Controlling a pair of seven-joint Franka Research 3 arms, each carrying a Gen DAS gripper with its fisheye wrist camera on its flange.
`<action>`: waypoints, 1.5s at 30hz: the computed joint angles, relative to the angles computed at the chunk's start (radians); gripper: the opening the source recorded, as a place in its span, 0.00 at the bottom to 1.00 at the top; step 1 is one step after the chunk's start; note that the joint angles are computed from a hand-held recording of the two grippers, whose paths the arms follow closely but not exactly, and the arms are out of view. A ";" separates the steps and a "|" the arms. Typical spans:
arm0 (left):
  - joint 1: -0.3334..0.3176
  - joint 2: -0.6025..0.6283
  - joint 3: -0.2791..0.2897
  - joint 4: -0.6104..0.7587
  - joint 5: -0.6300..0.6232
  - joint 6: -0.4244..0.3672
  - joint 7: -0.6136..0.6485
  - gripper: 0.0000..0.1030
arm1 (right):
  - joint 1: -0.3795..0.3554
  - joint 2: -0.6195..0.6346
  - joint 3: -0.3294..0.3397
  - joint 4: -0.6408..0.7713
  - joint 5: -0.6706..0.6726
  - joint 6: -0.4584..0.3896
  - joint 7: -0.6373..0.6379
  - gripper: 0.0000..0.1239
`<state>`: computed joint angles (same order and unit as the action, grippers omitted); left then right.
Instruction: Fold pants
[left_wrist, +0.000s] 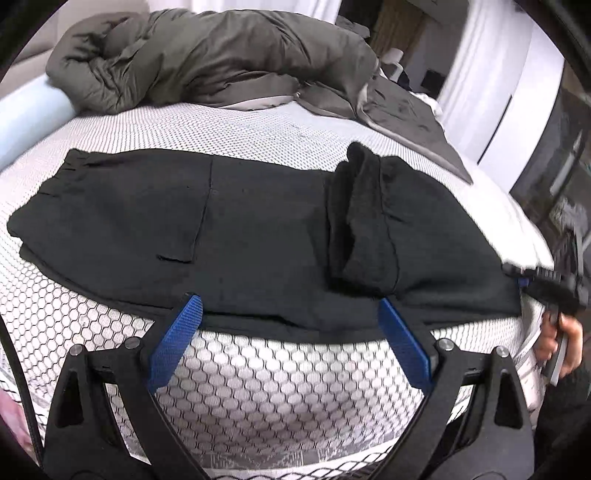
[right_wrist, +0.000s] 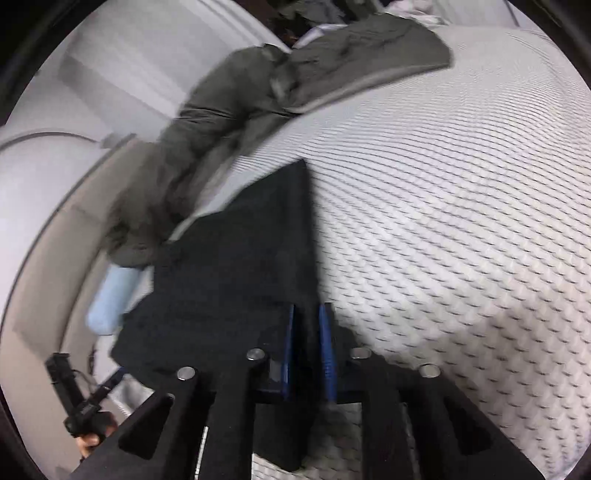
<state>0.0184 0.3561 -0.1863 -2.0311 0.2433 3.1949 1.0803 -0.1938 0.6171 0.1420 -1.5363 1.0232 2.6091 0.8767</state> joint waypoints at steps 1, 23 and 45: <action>0.067 0.014 -0.071 0.010 -0.010 0.005 0.032 0.92 | -0.016 -0.015 0.007 -0.017 0.014 -0.017 -0.014 0.23; 0.202 0.213 -0.312 0.331 -0.271 -0.374 0.416 0.14 | 0.062 -0.197 -0.056 -0.257 0.191 0.028 -0.258 0.49; -0.076 0.194 -0.117 0.347 -0.212 -0.234 0.381 0.77 | 0.043 -0.257 -0.082 -0.400 0.356 -0.049 -0.319 0.05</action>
<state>-0.0574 0.5502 -0.3028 -1.6838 0.0313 2.9605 1.4609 -0.1510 0.3602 0.0598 -1.9361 1.3789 2.5597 0.5579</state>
